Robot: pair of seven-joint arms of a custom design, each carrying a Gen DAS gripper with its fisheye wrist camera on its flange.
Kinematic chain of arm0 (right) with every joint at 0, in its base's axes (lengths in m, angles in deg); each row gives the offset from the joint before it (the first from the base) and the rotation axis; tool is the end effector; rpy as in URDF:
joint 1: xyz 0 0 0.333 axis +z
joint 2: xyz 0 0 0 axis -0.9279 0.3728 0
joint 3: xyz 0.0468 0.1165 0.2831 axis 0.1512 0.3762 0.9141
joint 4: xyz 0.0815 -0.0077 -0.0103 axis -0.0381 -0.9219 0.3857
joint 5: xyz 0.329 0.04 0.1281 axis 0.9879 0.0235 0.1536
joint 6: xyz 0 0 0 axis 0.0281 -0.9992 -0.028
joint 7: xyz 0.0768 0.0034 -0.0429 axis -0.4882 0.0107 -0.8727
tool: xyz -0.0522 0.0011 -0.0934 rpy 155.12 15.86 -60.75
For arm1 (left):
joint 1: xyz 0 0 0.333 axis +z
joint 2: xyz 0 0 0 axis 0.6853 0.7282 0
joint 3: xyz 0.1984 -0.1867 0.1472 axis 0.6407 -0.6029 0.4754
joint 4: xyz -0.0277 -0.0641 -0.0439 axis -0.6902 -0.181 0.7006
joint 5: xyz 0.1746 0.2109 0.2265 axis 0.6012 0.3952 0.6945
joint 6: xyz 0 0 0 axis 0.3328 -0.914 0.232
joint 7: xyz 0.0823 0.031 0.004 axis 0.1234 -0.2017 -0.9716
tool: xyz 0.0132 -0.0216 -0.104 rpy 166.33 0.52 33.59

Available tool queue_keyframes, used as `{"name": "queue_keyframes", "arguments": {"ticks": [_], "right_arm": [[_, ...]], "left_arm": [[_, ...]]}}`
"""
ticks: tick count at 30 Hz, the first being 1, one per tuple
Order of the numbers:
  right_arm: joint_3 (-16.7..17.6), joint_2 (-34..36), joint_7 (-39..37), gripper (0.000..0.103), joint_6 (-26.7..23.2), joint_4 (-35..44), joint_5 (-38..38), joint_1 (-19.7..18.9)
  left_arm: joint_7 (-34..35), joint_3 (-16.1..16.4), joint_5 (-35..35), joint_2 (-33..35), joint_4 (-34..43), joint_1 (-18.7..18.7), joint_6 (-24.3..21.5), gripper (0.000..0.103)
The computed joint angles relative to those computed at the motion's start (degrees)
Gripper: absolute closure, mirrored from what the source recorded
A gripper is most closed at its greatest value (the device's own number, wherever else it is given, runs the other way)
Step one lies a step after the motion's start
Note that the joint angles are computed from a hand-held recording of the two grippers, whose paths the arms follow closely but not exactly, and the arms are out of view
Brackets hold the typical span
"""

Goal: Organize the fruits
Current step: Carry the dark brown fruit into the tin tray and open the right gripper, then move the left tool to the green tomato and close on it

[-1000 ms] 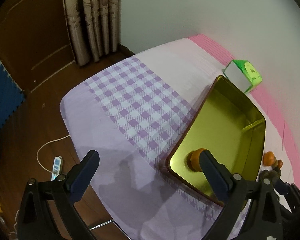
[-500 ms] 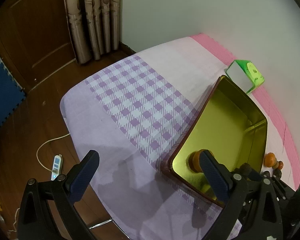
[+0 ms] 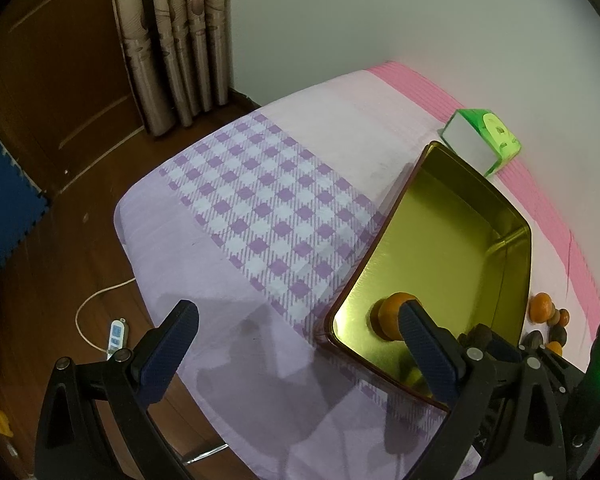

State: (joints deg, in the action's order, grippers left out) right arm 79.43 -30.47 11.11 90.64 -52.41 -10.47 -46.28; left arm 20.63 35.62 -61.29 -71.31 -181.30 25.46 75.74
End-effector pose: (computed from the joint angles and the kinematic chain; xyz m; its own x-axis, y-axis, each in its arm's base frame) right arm 0.4482 0.2515 0.4955 0.6460 -0.7611 -0.0578 -0.7028 -0.5636 -0.4342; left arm 0.4101 -0.2758 0.5260 0.5794 -0.8078 0.1087 -0.7055 -0.5638 -0.4295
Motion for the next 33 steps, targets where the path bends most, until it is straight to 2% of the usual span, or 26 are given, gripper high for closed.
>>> {"name": "queue_keyframes", "arguments": {"ticks": [9, 17, 21, 24, 30, 33], "right_arm": [[-0.47, -1.87, -1.52, 0.055, 0.46, -0.38, 2.97, 0.06], [-2.28, -8.30, -2.50, 0.047, 4.43, -5.67, 4.45, -2.16], [-3.75, -11.10, -1.39, 0.044, 6.58, -8.76, 2.56, -5.83], [-4.73, -12.28, 0.85, 0.043, 9.47, -11.26, -1.17, -10.81], [-7.38, -11.03, 5.96, 0.042, 13.13, -13.40, -6.50, -19.80], [-8.75, -9.31, 7.30, 0.038, 15.40, -14.14, -7.28, -22.61]], "left_arm": [[0.28, -0.09, 0.48, 0.39, 0.48, -0.14, -0.24, 0.004], [1.32, -0.62, 2.52, 1.35, 1.94, -0.69, -1.28, 0.004], [1.90, -1.17, 4.46, 2.60, 3.88, -1.34, -3.20, 0.004], [3.17, -1.64, 6.44, 3.88, 5.62, -2.18, -3.89, 0.004], [7.95, -2.14, 9.69, 7.45, 10.11, -4.42, -4.99, 0.004], [11.03, -2.42, 11.23, 9.68, 13.02, -5.91, -5.12, 0.004]]}}
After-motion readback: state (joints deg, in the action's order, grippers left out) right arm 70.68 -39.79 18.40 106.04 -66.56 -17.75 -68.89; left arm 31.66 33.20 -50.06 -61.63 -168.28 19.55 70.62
